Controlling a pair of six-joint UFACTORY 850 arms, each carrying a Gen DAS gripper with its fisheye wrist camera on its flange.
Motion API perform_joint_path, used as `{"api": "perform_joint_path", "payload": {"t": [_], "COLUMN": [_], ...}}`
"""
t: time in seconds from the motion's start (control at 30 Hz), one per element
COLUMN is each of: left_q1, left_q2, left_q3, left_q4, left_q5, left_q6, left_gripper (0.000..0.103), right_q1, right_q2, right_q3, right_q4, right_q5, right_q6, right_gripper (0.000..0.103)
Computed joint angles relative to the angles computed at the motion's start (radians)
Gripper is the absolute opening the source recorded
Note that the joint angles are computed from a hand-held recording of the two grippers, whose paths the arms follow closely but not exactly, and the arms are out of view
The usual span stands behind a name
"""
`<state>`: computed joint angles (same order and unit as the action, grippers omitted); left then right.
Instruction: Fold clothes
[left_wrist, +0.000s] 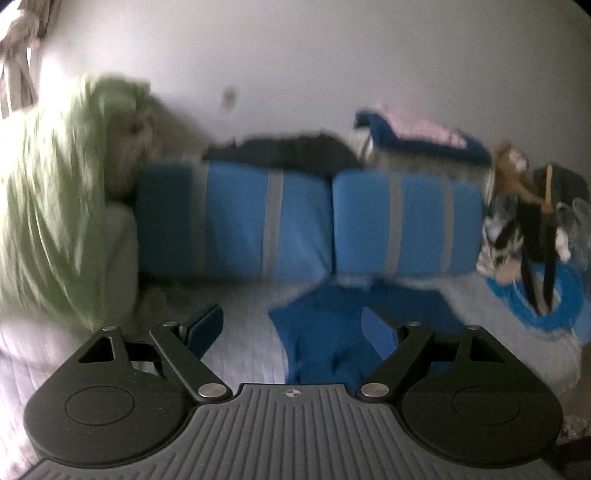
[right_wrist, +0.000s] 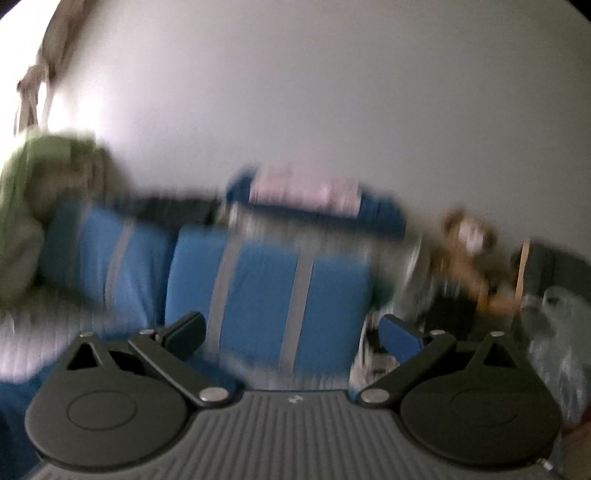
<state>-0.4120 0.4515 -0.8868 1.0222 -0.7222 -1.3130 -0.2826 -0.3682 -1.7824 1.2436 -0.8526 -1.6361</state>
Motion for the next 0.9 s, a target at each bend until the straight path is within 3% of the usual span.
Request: {"api": "perform_joint_path", "payload": {"t": [0.1, 0.23, 0.47, 0.6, 0.67, 0.8, 0.9], "left_q1": [0.012, 0.020, 0.041, 0.054, 0.063, 0.091, 0.143], "left_q2": [-0.027, -0.040, -0.005, 0.025, 0.045, 0.087, 0.124], "left_q3": [0.072, 0.133, 0.210, 0.251, 0.277, 0.338, 0.397], "left_q4": [-0.006, -0.007, -0.052, -0.092, -0.107, -0.109, -0.215], "left_q5": [0.047, 0.126, 0.229, 0.280, 0.314, 0.403, 0.517], "left_q6": [-0.026, -0.069, -0.102, -0.095, -0.100, -0.142, -0.086], "left_gripper": [0.083, 0.083, 0.083, 0.083, 0.083, 0.082, 0.082], "right_q1": [0.040, 0.077, 0.103, 0.088, 0.068, 0.001, -0.030], "right_q2": [0.028, 0.097, 0.133, 0.102, 0.074, -0.030, -0.080], "right_q3": [0.118, 0.303, 0.438, 0.424, 0.402, 0.294, 0.253], "right_q4": [-0.086, -0.101, -0.151, -0.245, -0.267, -0.281, -0.273], "right_q5": [0.084, 0.212, 0.304, 0.239, 0.165, -0.138, -0.276], "right_q6": [0.008, -0.110, -0.197, -0.081, -0.038, 0.056, 0.061], "right_gripper": [0.103, 0.103, 0.103, 0.103, 0.103, 0.103, 0.103]}}
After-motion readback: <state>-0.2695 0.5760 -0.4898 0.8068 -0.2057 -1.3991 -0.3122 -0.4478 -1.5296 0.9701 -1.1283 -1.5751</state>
